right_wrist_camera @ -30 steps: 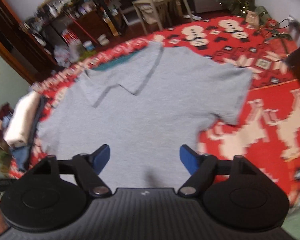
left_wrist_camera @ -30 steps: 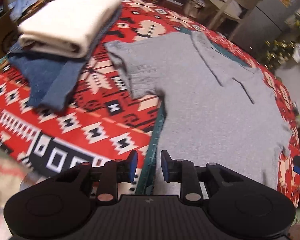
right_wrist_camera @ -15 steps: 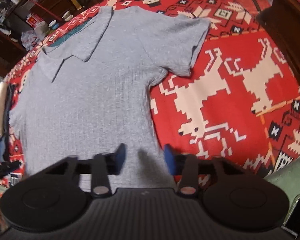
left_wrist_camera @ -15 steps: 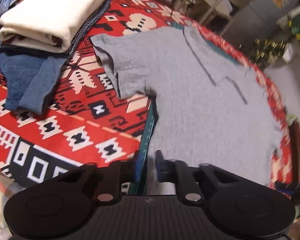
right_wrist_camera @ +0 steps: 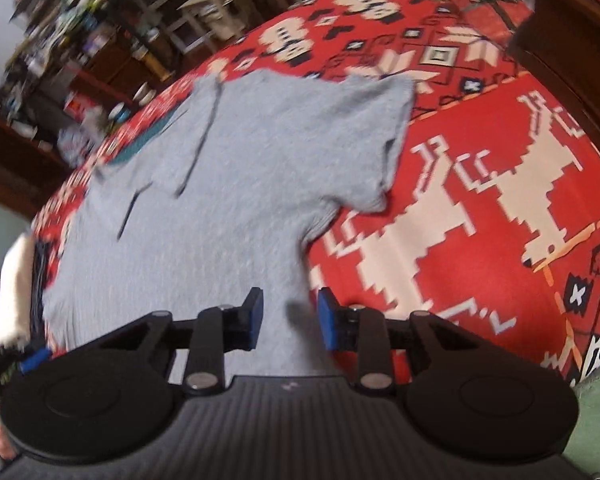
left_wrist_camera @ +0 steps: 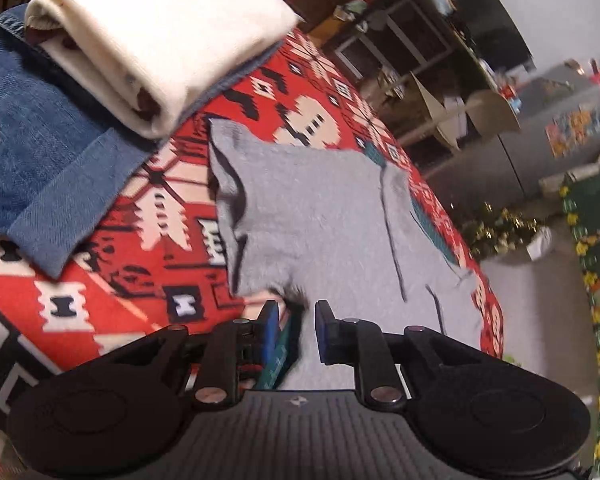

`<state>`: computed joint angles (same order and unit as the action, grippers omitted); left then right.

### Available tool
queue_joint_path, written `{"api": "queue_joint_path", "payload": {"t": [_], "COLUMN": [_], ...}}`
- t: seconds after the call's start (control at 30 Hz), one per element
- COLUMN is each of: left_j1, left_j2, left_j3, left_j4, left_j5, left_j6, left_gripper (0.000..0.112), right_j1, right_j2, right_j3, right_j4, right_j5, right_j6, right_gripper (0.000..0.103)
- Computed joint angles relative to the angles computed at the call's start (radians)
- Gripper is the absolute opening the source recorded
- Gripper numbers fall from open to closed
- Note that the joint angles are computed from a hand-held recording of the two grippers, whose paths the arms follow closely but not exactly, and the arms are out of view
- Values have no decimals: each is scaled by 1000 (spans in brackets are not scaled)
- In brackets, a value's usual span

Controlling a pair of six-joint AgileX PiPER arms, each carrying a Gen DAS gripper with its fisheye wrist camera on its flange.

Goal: Fold clothes

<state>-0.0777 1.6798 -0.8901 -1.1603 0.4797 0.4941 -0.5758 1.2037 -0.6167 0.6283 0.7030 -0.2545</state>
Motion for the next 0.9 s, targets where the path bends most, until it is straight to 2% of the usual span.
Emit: {"api": "queue_joint_path", "payload": {"t": [0.07, 0.13, 0.2, 0.3, 0.43, 0.63, 0.7, 0.73, 0.77, 0.9], "left_j1": [-4, -22, -33, -41, -39, -52, -51, -53, -56, -60], "left_j2": [23, 36, 47, 66, 104, 141, 157, 158, 159, 126], "left_j3": [-23, -42, -51, -67, -98, -137, -150, -153, -156, -124], "left_j4": [25, 73, 94, 151, 141, 181, 205, 255, 304, 333], "left_j5": [-23, -77, -133, -184, -164, -161, -142, -138, -133, -140], "left_j6": [-27, -72, -99, -166, -146, -174, -206, -261, -311, -330], "left_gripper": [18, 18, 25, 27, 26, 26, 7, 4, 3, 3], "right_j1": [-27, -61, -111, -174, -191, -144, -148, -152, -156, -166], "right_j2": [34, 70, 106, 151, 202, 187, 177, 176, 175, 171], "right_j3": [-6, -9, -17, -25, -35, -35, -31, -30, -30, -25], "right_j4": [0, 15, 57, 139, 230, 191, 203, 207, 210, 221], "right_j5": [-46, -87, -110, -132, -130, -156, -149, -146, -144, -142], "right_j6": [18, 30, 17, -25, -87, -69, -80, -84, -87, -93], "right_gripper": [34, 34, 34, 39, 40, 44, 45, 45, 45, 48]}}
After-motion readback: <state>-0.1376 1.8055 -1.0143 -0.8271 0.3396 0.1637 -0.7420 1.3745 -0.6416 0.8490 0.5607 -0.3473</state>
